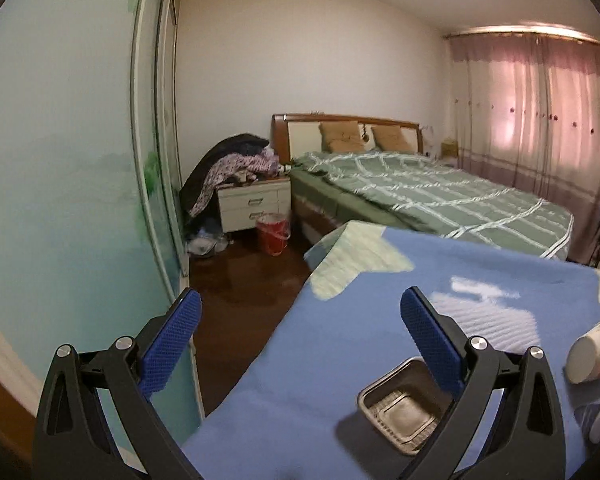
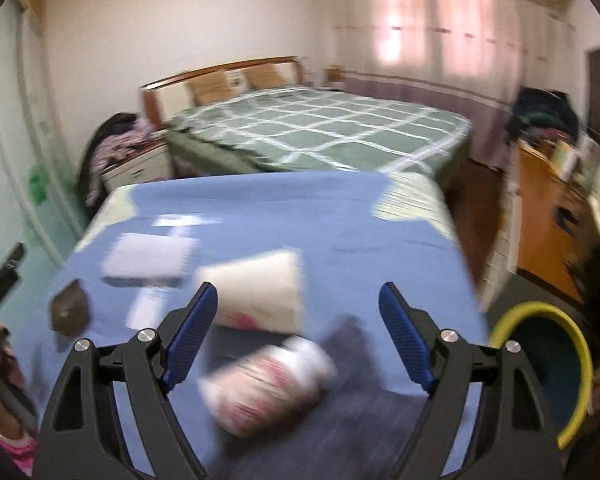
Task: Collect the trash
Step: 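Move the right gripper back over the white foam net on the bed, then grasp the white foam net with the right gripper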
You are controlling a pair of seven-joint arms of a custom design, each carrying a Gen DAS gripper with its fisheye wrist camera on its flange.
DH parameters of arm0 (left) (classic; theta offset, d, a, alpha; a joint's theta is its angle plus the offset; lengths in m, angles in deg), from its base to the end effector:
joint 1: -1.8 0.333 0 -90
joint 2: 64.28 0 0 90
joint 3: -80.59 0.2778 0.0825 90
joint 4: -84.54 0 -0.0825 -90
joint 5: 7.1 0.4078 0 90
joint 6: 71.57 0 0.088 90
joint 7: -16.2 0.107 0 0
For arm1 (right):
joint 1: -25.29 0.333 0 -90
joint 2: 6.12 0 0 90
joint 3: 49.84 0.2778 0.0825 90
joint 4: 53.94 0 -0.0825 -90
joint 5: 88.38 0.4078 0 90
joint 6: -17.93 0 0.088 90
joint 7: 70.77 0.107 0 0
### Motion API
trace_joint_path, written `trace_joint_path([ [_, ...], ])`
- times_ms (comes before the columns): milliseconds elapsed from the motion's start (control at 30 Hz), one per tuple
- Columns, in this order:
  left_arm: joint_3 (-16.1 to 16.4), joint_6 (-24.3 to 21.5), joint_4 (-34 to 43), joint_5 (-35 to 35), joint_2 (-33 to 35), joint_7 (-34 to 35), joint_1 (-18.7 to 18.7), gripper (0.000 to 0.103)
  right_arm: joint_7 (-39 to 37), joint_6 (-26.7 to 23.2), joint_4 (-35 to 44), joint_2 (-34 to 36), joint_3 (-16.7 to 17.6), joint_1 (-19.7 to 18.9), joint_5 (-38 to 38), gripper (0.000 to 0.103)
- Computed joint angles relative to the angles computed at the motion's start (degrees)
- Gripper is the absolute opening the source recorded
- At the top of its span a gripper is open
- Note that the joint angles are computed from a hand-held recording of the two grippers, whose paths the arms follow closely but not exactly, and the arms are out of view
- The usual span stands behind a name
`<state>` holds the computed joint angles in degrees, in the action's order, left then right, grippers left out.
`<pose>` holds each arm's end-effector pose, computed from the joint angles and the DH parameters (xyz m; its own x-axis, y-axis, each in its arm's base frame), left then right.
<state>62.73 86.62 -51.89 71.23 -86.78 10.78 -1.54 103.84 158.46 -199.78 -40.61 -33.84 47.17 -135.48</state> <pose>0.4531 -0.2255 0.4710 0.1224 -0.9925 -0.0070 -0.4111 -0.0443 -0.9105 0.3567 0.2791 0.4765 -0.2469 -0.9658 -0.0789 -0.5804 0.2126 -0.7861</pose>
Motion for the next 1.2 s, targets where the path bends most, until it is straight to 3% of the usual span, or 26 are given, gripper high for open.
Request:
trace_joint_path([
  [100,-0.02,0.03,-0.42,0.47,-1.18,-1.96,0.45,0.098,-3.74,7.35,6.98,9.30,-1.85,-0.18,-0.13,0.079],
  [333,0.11,-1.58,-1.25,-2.86,-2.03,-3.32,0.01,0.098,-14.64,11.25,23.67,28.65,-4.48,1.73,5.50,0.079],
  [433,0.31,-1.57,-1.55,-4.16,-2.15,-3.39,0.26,0.098,-18.23,8.97,30.14,35.18,-5.80,2.66,8.89,0.079],
  [700,-0.07,-5.54,-1.40,-8.26,-1.78,-0.74,-0.21,0.098,-21.03,0.62,38.85,42.86,-7.58,5.20,9.32,0.078],
  [933,0.19,-7.36,-0.88,-10.22,-0.56,0.56,-0.62,0.098,-22.07,-0.63,42.14,47.23,-8.63,6.18,11.13,0.078],
  [1100,0.46,-6.63,-1.06,-10.69,-0.48,0.95,-0.65,0.098,-22.25,2.14,41.45,47.38,-8.94,5.89,12.92,0.063],
  [1200,0.41,-6.47,-1.08,-10.58,-0.45,0.87,-0.58,0.098,-22.09,3.03,40.98,46.99,-8.95,6.28,12.24,0.043],
])
